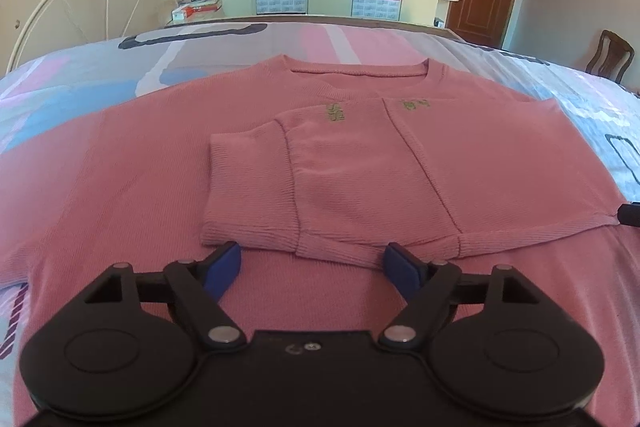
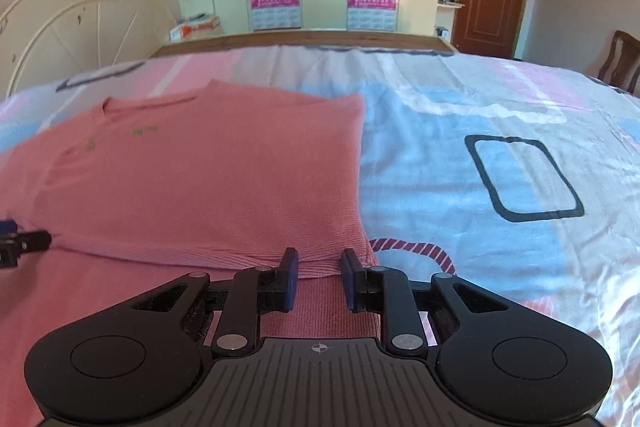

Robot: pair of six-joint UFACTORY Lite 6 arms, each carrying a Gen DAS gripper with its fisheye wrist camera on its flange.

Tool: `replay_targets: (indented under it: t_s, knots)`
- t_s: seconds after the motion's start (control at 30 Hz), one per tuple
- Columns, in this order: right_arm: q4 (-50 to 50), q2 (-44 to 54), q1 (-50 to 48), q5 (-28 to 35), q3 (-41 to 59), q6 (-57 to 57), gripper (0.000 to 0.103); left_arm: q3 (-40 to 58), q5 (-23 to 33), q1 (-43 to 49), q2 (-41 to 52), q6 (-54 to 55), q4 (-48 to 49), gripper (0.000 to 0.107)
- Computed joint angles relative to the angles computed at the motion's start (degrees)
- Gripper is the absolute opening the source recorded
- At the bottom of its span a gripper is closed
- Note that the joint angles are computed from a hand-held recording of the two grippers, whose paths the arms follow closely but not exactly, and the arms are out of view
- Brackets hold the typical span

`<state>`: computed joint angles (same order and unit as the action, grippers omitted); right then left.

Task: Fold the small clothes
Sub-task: 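Reach the left gripper to the other sleeve cuff and close on it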

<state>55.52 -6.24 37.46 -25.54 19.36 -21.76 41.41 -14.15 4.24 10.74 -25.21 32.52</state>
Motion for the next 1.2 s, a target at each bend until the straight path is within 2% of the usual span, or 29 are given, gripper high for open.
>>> replay_targets:
  t_s: [0.1, 0.13, 0.2, 0.33, 0.43, 0.5, 0.57, 0.7, 0.87, 1.0, 1.17, 1.2]
  knots:
    - [6.01, -2.16, 2.54, -0.78, -0.03, -3.78, 0.027, -1.94, -0.53, 3.19, -3.24, -4.38, 4.21, 0.082]
    - [7.90, -2.19, 3.16, -0.78, 0.55, -5.33, 0.043, -2.60, -1.19, 5.25, -4.32, -7.91, 8.01, 0.081]
    - [10.96, -2.23, 5.25, -0.95, 2.14, -7.81, 0.060, -3.64, -3.77, 11.61, -6.03, -18.22, 19.28, 0.079]
    - [12.68, 1.40, 10.34, -3.04, 6.66, -8.77, 0.060, -1.62, -9.73, 29.25, -5.21, -35.84, 39.59, 0.064]
    - [12.33, 7.36, 12.89, -3.34, 12.53, -8.11, 0.060, 3.09, -12.10, 41.31, -0.85, -36.27, 41.74, 0.062]
    - [12.38, 11.61, 14.44, -3.15, 17.01, -8.09, 0.060, 9.41, -13.25, 48.80, 4.66, -40.38, 45.37, 0.061]
    - [12.04, 15.64, 15.64, -2.70, 21.33, -7.14, 0.060, 18.29, -14.04, 55.24, 11.80, -49.06, 51.48, 0.061]
    - [16.86, 23.67, 17.85, -2.57, 30.81, -10.82, 0.060, 35.35, -16.07, 63.06, 24.56, -62.38, 60.49, 0.061]
    - [24.37, 31.85, 19.26, -2.35, 41.93, -18.50, 0.060, 58.09, -22.07, 67.24, 40.49, -78.85, 70.21, 0.057]
    - [30.02, 37.12, 19.97, -2.17, 49.87, -23.55, 0.060, 74.91, -27.97, 69.10, 51.54, -89.72, 74.20, 0.057]
    - [35.57, 40.71, 20.89, -2.30, 55.75, -28.38, 0.060, 90.97, -32.45, 69.78, 61.97, -100.29, 75.57, 0.057]
    - [36.06, 40.90, 21.00, -2.41, 56.04, -28.51, 0.060, 95.12, -32.92, 69.67, 64.49, -102.85, 76.34, 0.054]
